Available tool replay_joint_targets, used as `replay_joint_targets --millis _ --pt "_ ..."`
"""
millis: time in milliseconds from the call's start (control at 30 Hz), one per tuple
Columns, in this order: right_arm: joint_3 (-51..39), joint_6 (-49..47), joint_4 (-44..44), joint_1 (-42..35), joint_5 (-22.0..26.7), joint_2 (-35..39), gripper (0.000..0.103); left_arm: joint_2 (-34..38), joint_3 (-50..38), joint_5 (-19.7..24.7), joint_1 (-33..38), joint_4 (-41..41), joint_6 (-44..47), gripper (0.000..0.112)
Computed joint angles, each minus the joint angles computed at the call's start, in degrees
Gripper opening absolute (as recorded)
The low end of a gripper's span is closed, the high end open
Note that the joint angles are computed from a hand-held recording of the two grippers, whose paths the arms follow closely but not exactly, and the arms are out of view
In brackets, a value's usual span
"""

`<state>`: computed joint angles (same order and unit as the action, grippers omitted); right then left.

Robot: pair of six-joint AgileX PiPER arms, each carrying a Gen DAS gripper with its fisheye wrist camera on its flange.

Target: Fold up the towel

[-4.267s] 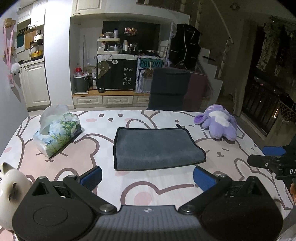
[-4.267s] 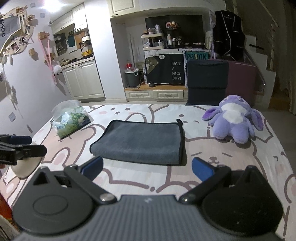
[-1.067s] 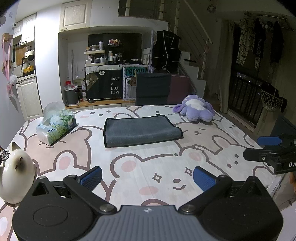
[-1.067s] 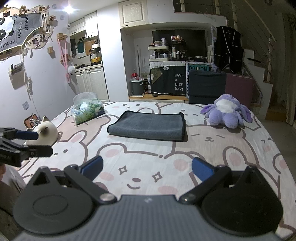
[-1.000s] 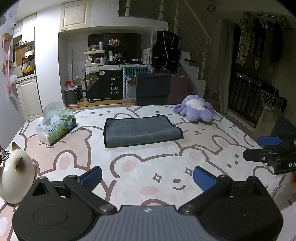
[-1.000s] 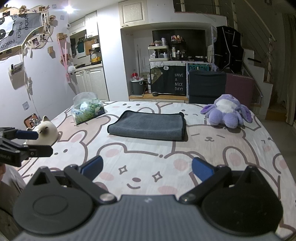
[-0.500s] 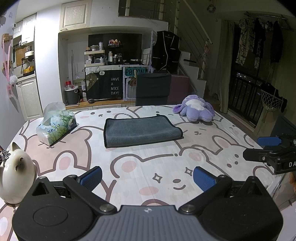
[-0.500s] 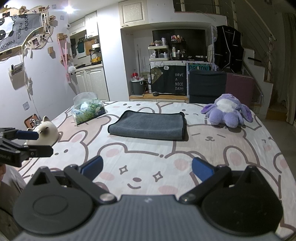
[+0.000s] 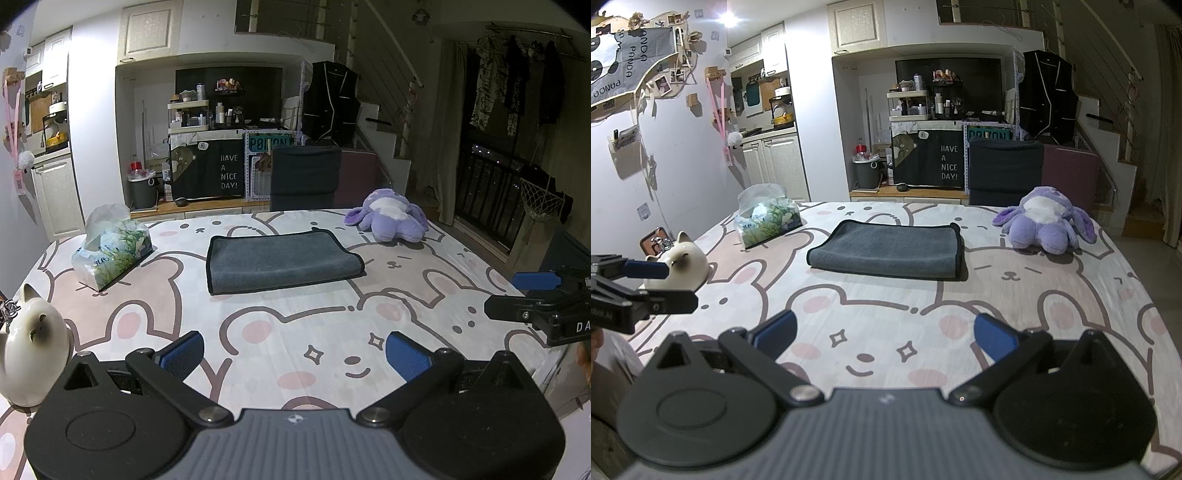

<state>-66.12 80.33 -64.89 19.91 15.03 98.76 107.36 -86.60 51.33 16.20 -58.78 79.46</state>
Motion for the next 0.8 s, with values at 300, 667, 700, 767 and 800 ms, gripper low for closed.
replay_joint_targets --millis 300,667,700,767,800 --pt "0.05 0.19 -0.16 -0.02 -0.07 -0.01 0.103 0.0 0.03 -0.02 0.0 -0.03 0.07 0.103" --pt "-0.01 0.2 -0.14 0.01 -0.06 0.09 0.103 -0.04 0.15 -0.09 0.0 -0.1 0.16 0.103" --pt "0.05 0.13 -0.07 -0.04 -0.08 0.0 0.103 -0.04 0.15 -0.09 0.0 -0.1 0.16 0.103" --pt "0.01 0.16 -0.06 -0.02 -0.09 0.04 0.103 -0.12 0.18 -0.39 -0.07 -0.02 0.07 0.103" --pt "0.05 0.11 -0.04 -0.05 -0.1 0.0 0.103 -0.13 0.09 -0.54 -0.12 0.12 -0.06 0.103"
